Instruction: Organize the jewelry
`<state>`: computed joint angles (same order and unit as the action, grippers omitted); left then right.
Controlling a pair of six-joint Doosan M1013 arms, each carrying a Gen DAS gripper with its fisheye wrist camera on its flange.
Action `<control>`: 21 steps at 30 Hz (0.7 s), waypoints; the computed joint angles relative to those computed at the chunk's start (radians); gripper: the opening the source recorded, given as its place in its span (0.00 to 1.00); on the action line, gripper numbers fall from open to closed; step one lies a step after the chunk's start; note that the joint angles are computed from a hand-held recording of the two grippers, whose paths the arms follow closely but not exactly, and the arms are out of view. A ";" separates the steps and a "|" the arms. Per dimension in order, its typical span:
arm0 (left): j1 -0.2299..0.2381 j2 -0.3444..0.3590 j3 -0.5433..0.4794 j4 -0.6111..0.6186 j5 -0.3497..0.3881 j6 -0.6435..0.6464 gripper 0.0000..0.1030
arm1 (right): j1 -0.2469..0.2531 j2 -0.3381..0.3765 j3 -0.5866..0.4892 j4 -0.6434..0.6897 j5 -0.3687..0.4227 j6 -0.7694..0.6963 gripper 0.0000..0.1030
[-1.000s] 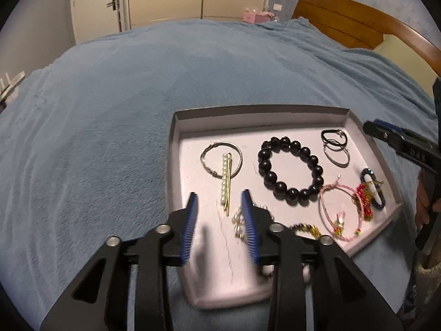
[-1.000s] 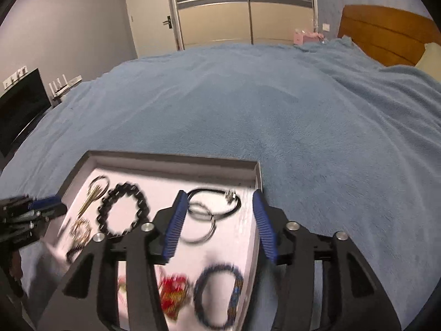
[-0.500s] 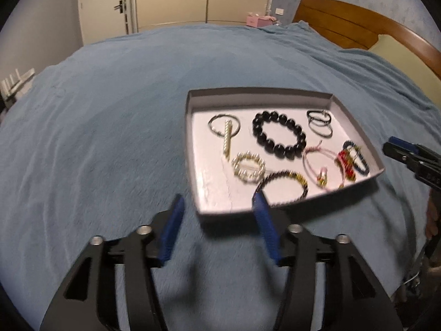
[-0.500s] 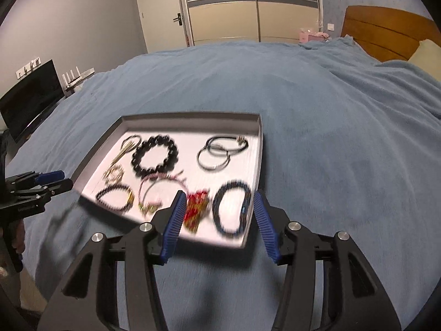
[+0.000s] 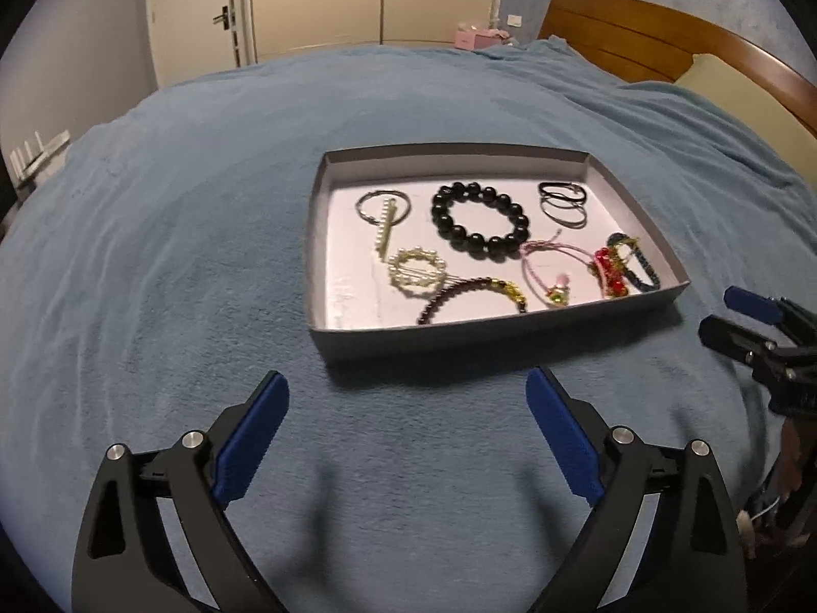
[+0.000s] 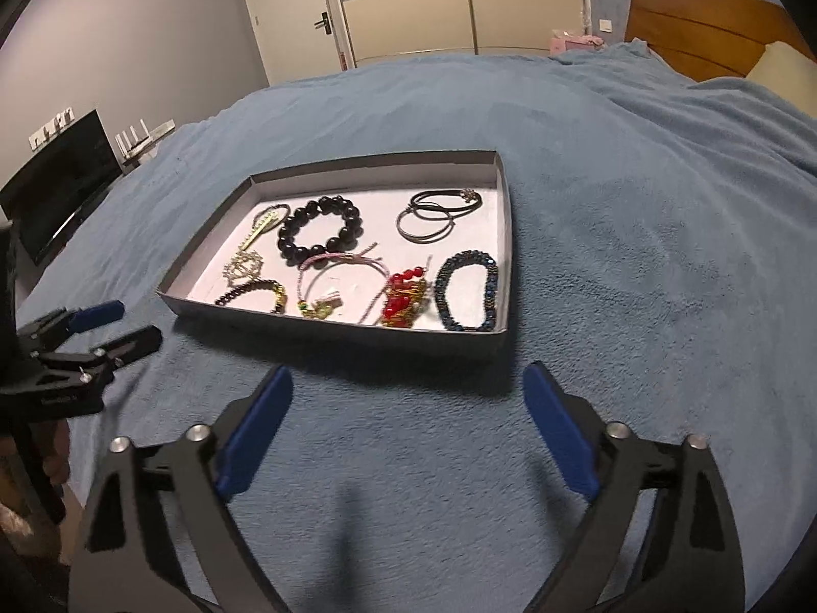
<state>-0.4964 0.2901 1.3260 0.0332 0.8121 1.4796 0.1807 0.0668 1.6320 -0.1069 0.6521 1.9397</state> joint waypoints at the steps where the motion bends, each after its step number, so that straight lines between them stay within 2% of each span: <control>1: -0.003 -0.001 0.001 0.010 0.000 -0.011 0.91 | 0.005 -0.002 0.001 -0.012 -0.004 0.015 0.94; 13: -0.034 -0.034 0.025 0.136 -0.040 -0.094 0.92 | 0.050 -0.020 0.010 -0.147 -0.031 0.103 0.95; 21: -0.041 -0.037 0.027 0.146 -0.041 -0.090 0.92 | 0.048 -0.021 0.012 -0.142 -0.033 0.097 0.95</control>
<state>-0.5375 0.2531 1.3529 0.1791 0.7711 1.3898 0.2288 0.0462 1.6440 -0.2489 0.6189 2.0369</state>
